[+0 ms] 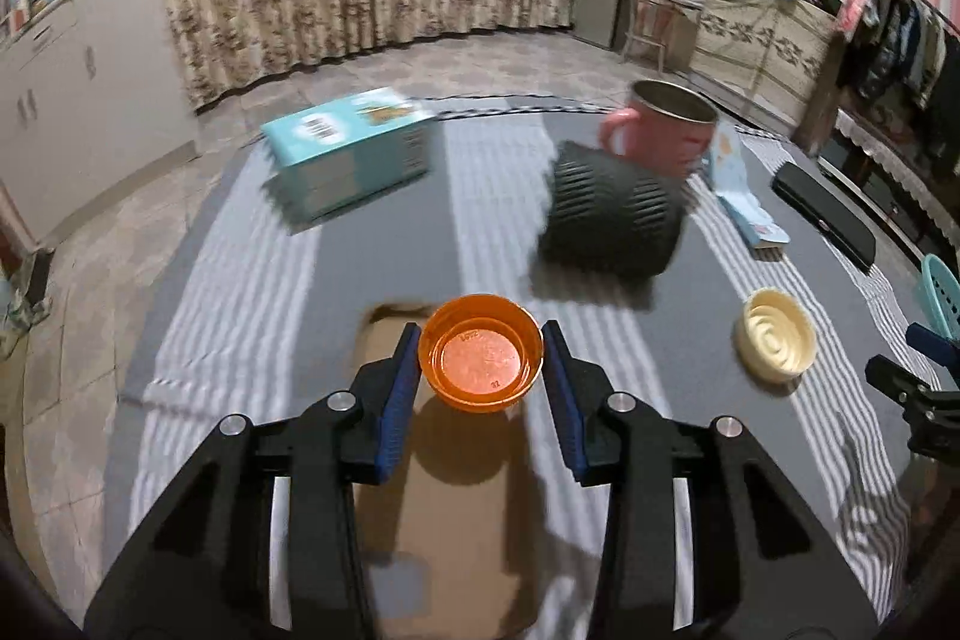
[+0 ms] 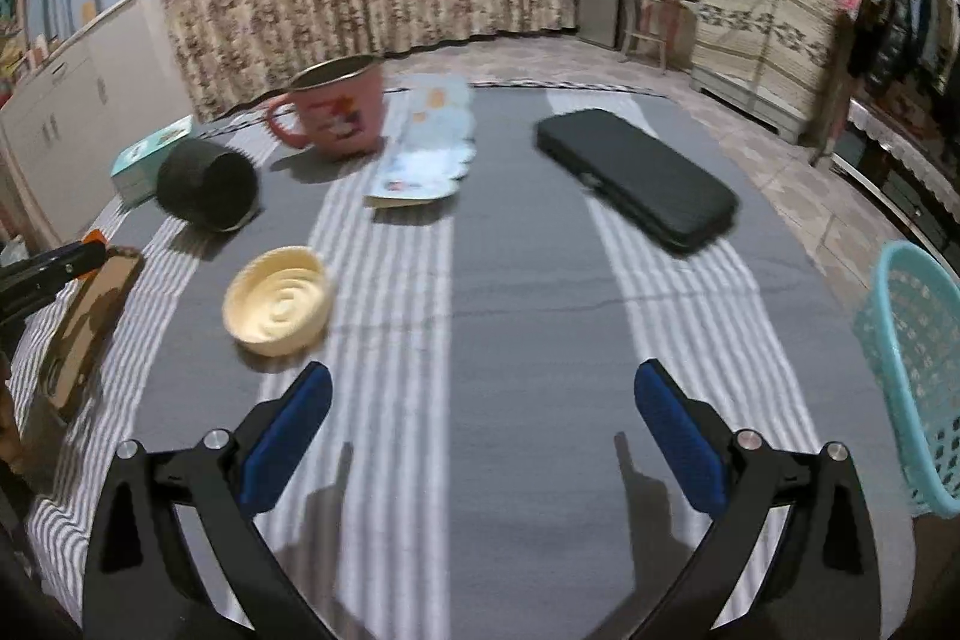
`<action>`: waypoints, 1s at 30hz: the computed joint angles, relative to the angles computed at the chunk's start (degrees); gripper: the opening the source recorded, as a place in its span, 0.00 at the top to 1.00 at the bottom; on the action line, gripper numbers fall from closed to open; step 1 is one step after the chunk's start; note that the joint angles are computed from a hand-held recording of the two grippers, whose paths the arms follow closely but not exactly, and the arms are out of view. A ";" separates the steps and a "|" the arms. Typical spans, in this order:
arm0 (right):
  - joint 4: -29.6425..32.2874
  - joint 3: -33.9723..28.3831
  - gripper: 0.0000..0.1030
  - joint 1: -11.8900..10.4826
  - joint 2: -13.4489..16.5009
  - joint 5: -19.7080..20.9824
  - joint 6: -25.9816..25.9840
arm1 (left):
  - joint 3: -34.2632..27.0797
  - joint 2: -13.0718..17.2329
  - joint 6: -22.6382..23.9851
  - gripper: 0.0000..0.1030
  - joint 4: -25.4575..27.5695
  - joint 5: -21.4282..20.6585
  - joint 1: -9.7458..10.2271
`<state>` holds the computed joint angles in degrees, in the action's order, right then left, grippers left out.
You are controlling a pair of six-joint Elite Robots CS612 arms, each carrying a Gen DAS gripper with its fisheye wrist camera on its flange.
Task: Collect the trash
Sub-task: 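Grasp the small orange lid with the left tool while the right tool grasps the cream lid, then carry both lids over the blue basket and open both tools to drop them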
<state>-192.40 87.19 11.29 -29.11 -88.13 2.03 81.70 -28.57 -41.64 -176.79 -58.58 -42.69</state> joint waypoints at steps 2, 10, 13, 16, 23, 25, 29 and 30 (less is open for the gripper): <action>0.18 -0.50 0.04 0.52 0.12 0.96 -0.25 | 1.83 -0.63 -1.20 0.62 -1.18 0.37 -0.01; 4.66 -4.25 0.04 2.97 1.35 2.65 -2.29 | 6.61 -2.43 -4.65 0.62 -2.56 2.02 0.02; 6.55 -5.82 0.04 3.95 1.90 0.27 -3.30 | 7.20 -2.65 -5.29 0.62 -2.30 2.38 0.15; 10.03 -8.04 0.04 4.23 2.56 -0.53 -2.36 | 7.31 -2.59 -5.12 0.62 -2.67 2.28 0.10; 14.61 -9.72 0.36 3.61 3.12 1.51 -0.54 | 6.91 -2.57 -3.87 0.62 -2.94 2.98 -0.57; 13.41 -9.06 0.41 3.37 2.89 2.93 -1.22 | 6.30 -2.52 -3.83 0.62 -2.44 2.93 -0.61; 8.15 -6.28 0.41 2.81 1.85 4.04 -3.31 | 4.76 -2.18 -2.62 0.62 -2.29 3.28 -1.06; 7.04 -5.67 0.41 2.53 1.56 3.86 -3.75 | 4.18 -2.03 -2.23 0.62 -2.10 3.34 -1.24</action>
